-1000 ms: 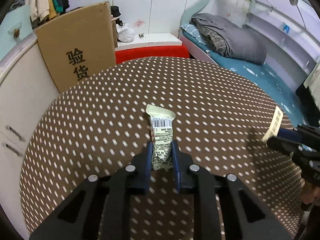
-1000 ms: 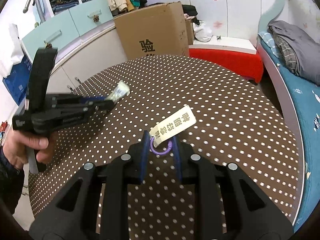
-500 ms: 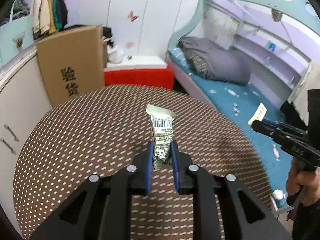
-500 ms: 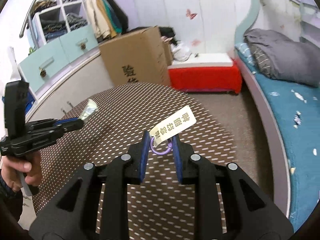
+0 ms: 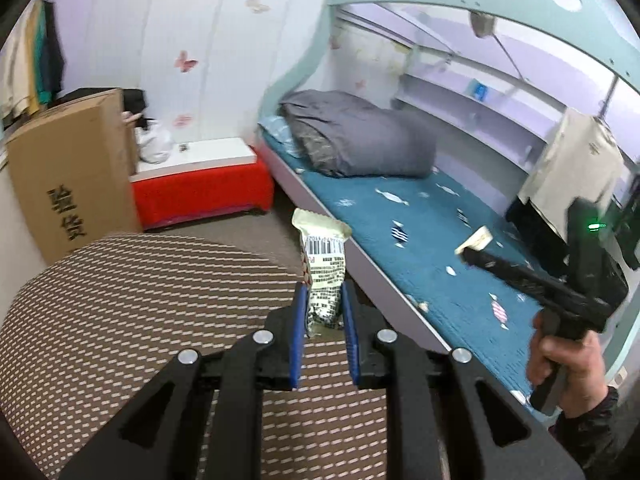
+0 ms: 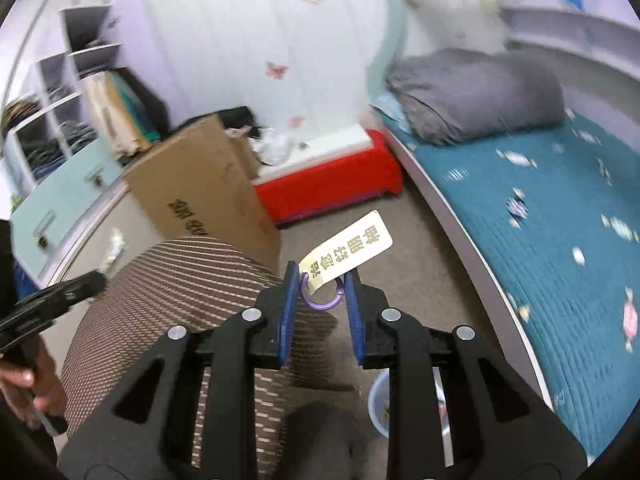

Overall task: Collect trash
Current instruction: 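Carry the tag and wrapper to the wastebasket and open both grippers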

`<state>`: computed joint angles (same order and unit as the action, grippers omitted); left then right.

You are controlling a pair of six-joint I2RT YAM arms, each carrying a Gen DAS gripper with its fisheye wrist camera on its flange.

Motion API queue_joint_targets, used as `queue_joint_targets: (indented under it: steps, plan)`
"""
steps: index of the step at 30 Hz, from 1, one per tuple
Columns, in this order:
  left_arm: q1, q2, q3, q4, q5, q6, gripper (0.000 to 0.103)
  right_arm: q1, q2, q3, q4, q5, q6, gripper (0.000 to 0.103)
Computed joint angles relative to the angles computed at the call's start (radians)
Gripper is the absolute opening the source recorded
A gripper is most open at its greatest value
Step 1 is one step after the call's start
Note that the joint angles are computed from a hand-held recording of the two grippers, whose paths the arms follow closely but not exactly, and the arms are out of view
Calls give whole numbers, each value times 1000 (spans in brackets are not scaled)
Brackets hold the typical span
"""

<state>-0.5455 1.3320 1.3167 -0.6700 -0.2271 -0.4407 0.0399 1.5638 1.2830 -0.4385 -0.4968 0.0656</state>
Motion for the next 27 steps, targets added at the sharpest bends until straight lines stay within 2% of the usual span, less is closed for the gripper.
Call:
queue_joint_targets:
  steps: [8, 12, 13, 14, 15, 18, 20, 27]
  plan:
    - [-83, 195, 110, 27, 21, -14, 17, -67, 270, -30, 38, -18, 51, 23]
    - [-113, 305, 176, 23, 35, -29, 17, -87, 448, 21, 29, -30, 59, 24]
    - [-118, 335, 194, 20, 42, -29, 17, -99, 509, 47, 24, -45, 81, 35]
    - [-118, 352, 201, 21, 48, -28, 17, -109, 536, 55, 30, -47, 93, 65]
    - [-124, 395, 231, 14, 55, -30, 17, -117, 558, 56, 46, -40, 112, 74]
    - [-127, 481, 284, 0, 84, -27, 17, -145, 594, 61, 47, -49, 129, 78]
    - [-136, 558, 344, -17, 100, -31, 17, -166, 569, 29, 64, -64, 119, 84]
    - [-147, 786, 551, -94, 163, -6, 17, -258, 460, -29, 65, -97, 90, 89]
